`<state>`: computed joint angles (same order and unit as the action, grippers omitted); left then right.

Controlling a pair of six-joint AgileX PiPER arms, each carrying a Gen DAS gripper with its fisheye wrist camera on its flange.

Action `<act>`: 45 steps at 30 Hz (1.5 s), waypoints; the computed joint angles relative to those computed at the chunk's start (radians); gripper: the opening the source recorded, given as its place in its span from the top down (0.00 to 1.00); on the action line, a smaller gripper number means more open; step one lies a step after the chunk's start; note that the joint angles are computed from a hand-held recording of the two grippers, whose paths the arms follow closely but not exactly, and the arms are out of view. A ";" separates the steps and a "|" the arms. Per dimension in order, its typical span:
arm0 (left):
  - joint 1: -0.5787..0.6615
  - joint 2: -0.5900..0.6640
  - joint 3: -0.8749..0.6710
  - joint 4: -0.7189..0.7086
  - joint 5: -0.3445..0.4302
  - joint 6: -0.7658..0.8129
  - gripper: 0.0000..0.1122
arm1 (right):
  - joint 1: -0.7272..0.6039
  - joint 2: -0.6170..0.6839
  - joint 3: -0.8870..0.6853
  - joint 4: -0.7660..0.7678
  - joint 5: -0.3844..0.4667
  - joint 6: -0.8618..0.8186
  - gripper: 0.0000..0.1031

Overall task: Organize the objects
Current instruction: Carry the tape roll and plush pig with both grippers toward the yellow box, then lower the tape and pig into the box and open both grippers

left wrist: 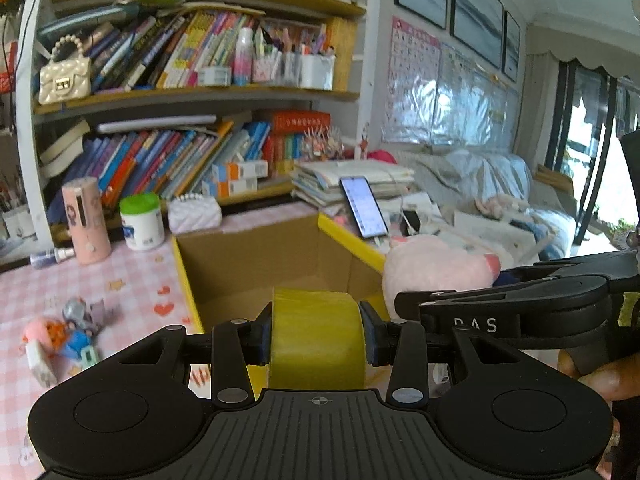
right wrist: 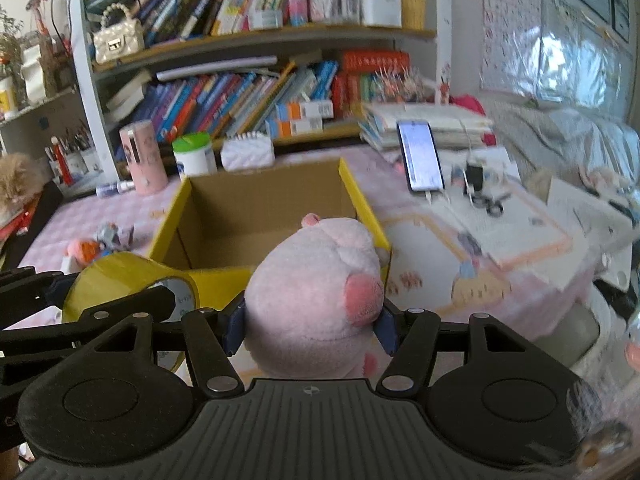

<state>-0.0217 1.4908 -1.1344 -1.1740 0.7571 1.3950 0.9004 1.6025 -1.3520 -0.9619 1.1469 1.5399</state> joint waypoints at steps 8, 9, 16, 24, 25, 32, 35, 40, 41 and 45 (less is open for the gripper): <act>-0.086 0.094 -0.127 0.014 -0.120 -0.091 0.65 | -0.174 0.004 -0.045 0.019 -0.177 -0.168 0.42; -0.095 0.108 -0.145 0.023 -0.134 -0.110 0.65 | -0.199 0.008 -0.051 0.032 -0.203 -0.195 0.42; -0.170 0.274 -0.349 0.291 -0.217 -0.447 0.65 | -0.373 0.087 -0.122 0.178 -0.383 -0.476 0.42; -0.223 0.498 -0.643 0.658 -0.134 -0.862 0.65 | -0.525 0.301 -0.325 0.459 -0.450 -0.989 0.42; -0.230 0.519 -0.673 0.688 -0.119 -0.894 0.65 | -0.536 0.331 -0.360 0.492 -0.441 -1.055 0.42; -0.272 0.707 -0.968 0.863 0.035 -1.073 0.65 | -0.602 0.516 -0.619 0.731 -0.335 -1.566 0.42; -0.284 0.770 -1.073 0.906 0.101 -1.116 0.65 | -0.607 0.596 -0.745 0.754 -0.251 -1.707 0.42; -0.301 0.869 -1.259 0.988 0.243 -1.177 0.65 | -0.611 0.710 -0.933 0.775 -0.116 -1.838 0.42; -0.302 0.876 -1.270 0.996 0.254 -1.180 0.65 | -0.611 0.726 -0.960 0.772 -0.096 -1.848 0.42; -0.302 0.909 -1.327 1.003 0.305 -1.193 0.64 | -0.622 0.784 -1.046 0.786 -0.026 -1.884 0.42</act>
<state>-0.3233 2.4001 -2.4619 -0.1706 1.0626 0.2015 0.2779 2.3862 -2.3975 -0.1760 1.1206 -0.3439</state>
